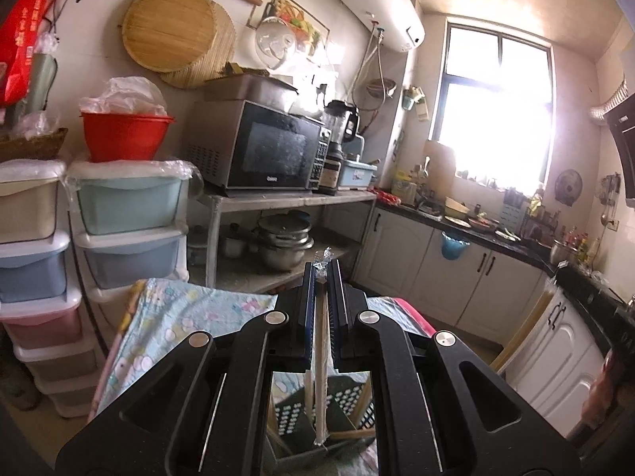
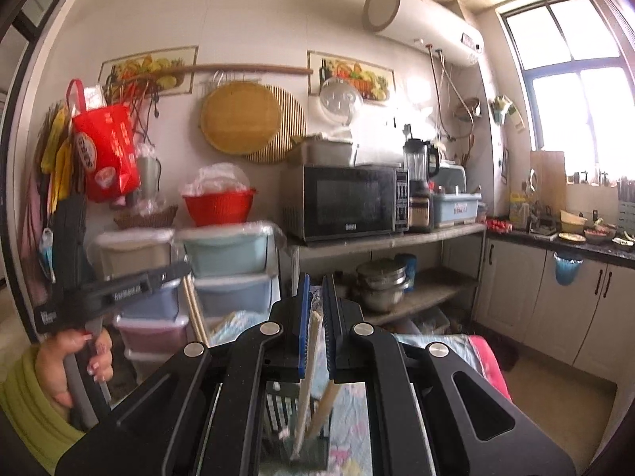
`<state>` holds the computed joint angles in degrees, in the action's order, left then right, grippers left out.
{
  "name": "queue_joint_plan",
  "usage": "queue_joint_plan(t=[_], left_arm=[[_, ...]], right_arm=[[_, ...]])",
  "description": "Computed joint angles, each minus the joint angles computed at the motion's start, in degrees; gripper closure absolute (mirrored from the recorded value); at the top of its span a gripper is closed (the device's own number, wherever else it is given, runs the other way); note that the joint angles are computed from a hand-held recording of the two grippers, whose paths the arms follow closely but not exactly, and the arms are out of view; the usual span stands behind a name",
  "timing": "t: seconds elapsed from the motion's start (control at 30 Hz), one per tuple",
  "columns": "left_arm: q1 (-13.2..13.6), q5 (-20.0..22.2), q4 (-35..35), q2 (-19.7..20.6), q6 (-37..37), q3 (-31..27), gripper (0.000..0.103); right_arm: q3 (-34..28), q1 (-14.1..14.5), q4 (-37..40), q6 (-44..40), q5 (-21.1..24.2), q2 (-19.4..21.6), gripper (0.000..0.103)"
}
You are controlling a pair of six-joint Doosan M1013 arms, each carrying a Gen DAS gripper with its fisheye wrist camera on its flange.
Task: Organize utensils
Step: 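Lower the left gripper's chopstick into the caddy while the right gripper lowers its own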
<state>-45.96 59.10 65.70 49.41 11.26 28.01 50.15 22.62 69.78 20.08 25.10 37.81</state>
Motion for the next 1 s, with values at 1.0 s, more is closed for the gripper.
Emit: queue_joint_plan(t=[1.0], left_arm=[[1.46,-1.43,0.34,0.68,-4.05,3.76,0.099]], right_arm=[[-13.09,1.76,-21.21,23.41,1.06,9.68,0.096]])
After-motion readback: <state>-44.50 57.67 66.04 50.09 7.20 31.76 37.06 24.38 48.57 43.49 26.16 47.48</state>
